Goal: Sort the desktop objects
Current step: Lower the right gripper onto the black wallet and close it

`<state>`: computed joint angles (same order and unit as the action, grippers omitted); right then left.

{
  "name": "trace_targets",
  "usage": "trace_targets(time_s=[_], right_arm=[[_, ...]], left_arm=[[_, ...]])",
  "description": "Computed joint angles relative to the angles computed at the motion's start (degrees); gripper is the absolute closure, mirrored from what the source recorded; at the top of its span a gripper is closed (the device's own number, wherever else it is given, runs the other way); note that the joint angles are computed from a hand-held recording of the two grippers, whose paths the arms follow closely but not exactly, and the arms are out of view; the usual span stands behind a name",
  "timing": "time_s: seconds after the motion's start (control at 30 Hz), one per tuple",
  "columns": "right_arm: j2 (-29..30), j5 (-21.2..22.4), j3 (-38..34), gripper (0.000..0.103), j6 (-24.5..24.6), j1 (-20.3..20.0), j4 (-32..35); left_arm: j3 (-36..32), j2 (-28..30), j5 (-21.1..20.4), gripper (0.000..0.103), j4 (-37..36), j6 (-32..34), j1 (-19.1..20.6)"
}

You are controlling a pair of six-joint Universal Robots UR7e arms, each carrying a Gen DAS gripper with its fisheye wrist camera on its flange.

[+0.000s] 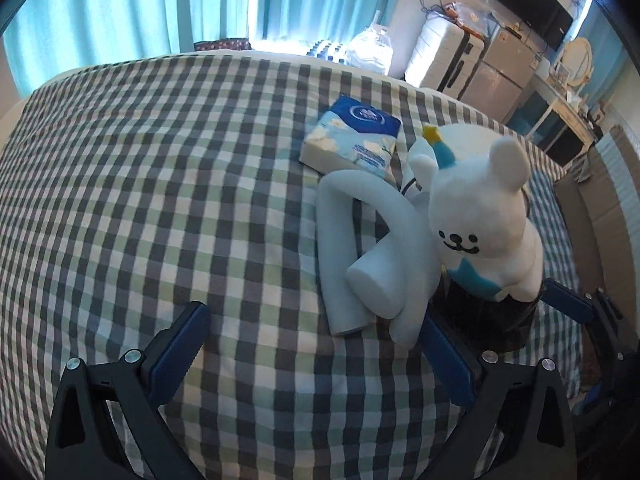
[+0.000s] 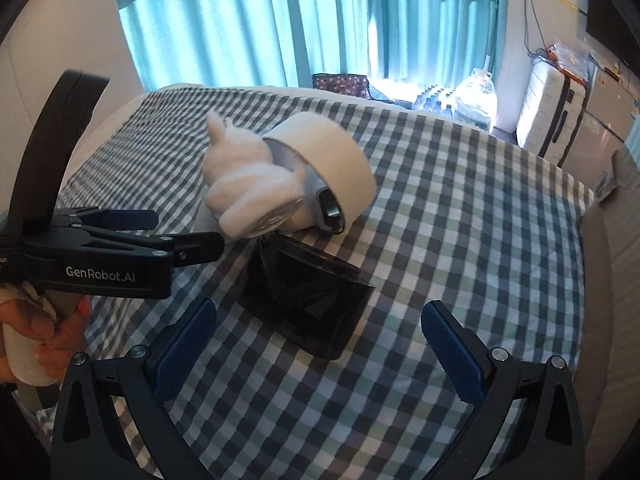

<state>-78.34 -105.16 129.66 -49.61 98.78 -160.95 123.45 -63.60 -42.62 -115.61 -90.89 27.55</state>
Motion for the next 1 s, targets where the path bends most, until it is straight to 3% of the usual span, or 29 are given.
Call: trace_targets(time_s=[0.03, 0.1, 0.17, 0.2, 0.4, 0.57, 0.83, 0.87, 0.9, 1.0], right_arm=[[0.4, -0.4, 0.2, 0.000, -0.2, 0.0, -0.6], [0.9, -0.6, 0.4, 0.000, -0.4, -0.2, -1.2], [1.0, -0.2, 0.6, 0.000, -1.0, -0.7, -2.2], [1.2, 0.0, 0.6, 0.000, -1.2, -0.9, -2.5], [1.3, 2.7, 0.3, 0.000, -1.8, -2.6, -2.2], [1.2, 4.4, 1.3, 0.000, -3.1, -2.7, -3.2], [2.0, 5.4, 1.9, 0.001, -3.7, -1.7, -4.6], [2.0, 5.0, 2.2, 0.006, -4.0, -1.5, -5.7], [2.2, 4.0, 2.3, 0.024, -3.7, -1.1, -6.1], [2.5, 3.0, 0.7, 0.027, 0.0, -1.0, -2.3]], left_arm=[[-0.2, 0.4, 0.3, 0.001, 0.0, 0.0, 0.0], [0.0, 0.7, 0.8, 0.012, -1.1, 0.9, 0.0], [-1.0, 1.4, 1.0, 0.052, 0.4, 2.6, -0.4], [-1.3, 1.7, 1.1, 0.065, 0.0, 4.3, -0.5], [0.3, -1.0, 0.6, 0.078, -2.8, 4.1, -0.9], [-1.3, -1.9, 3.9, 0.091, 5.0, 0.0, -3.8], [-0.9, -4.6, 4.9, 0.092, 10.1, -5.2, -6.1], [-1.0, -4.9, 5.1, 0.095, 10.7, -5.7, -6.2], [-1.3, -5.0, 5.4, 0.095, 11.6, -6.2, -6.4], [-2.1, -5.0, 6.5, 0.095, 13.6, -7.5, -7.1]])
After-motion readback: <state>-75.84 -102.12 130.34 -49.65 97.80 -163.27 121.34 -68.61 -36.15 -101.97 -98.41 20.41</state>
